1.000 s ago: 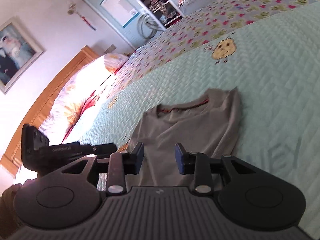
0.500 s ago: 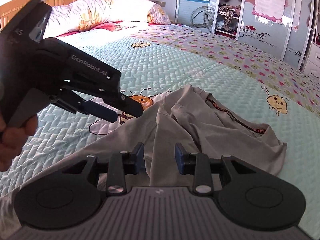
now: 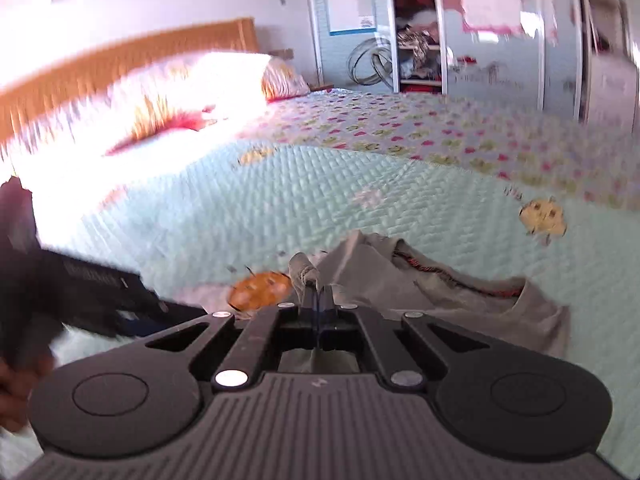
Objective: Fold clothes
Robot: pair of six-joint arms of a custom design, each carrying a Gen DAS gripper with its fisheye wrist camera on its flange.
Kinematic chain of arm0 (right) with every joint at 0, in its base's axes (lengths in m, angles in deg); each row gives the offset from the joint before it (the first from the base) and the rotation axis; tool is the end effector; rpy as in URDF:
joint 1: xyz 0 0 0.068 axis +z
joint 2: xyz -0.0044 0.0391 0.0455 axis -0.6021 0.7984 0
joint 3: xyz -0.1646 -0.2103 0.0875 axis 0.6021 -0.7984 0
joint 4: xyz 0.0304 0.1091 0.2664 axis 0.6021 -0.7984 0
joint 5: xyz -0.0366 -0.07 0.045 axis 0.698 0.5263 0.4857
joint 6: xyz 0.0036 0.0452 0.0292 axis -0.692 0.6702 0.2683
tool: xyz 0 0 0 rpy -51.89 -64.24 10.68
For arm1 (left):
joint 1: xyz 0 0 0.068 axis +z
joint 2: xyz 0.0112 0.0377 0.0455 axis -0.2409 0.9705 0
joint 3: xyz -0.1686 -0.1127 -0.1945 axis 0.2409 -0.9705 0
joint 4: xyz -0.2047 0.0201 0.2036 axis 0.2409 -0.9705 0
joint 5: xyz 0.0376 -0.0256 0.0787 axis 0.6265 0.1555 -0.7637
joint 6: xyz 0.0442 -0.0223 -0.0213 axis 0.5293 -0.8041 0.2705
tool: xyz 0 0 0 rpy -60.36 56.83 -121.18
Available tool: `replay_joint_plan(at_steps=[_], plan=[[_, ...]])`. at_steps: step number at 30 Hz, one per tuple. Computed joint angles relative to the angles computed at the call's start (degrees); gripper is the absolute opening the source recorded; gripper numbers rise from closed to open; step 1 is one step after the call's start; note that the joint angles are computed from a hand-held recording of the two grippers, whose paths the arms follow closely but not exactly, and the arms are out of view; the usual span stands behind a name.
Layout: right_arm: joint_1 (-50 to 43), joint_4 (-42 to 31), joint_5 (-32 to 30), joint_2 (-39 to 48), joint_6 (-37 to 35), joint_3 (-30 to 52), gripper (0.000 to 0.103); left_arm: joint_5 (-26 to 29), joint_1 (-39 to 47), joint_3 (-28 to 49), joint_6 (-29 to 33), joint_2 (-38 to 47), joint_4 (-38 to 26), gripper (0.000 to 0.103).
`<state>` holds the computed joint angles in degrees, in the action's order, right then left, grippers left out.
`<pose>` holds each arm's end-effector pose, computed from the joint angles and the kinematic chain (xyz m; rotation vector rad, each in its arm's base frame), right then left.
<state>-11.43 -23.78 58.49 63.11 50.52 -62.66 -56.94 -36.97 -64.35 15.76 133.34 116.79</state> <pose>0.2115 0.1107 0.0994 -0.4074 2.1127 0.6345 0.1959 -0.0888 0.0617 -0.5131 2.3623 -0.8098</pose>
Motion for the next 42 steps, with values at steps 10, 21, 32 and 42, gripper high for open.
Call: replay_joint_plan(at_steps=[10,21,32,42], plan=[[-8.27,-8.51,-25.35,4.38,-8.57,1.61,0.027,0.88,0.52,0.21,-0.77,0.92,0.32,0.056],[-20.4,5.29,-30.83,6.48,0.52,-7.88,0.05,-4.31,-6.73,16.86,12.98,12.2,-4.77,0.057],[-36.1,12.24,-21.71,14.7,8.62,-11.37,0.051,-21.52,-14.16,32.43,27.86,22.05,-18.67,0.057],[-45.49,18.94,-32.17,29.53,5.48,-12.3,0.027,-11.09,-19.76,46.55,34.74,27.46,-20.7,0.06]])
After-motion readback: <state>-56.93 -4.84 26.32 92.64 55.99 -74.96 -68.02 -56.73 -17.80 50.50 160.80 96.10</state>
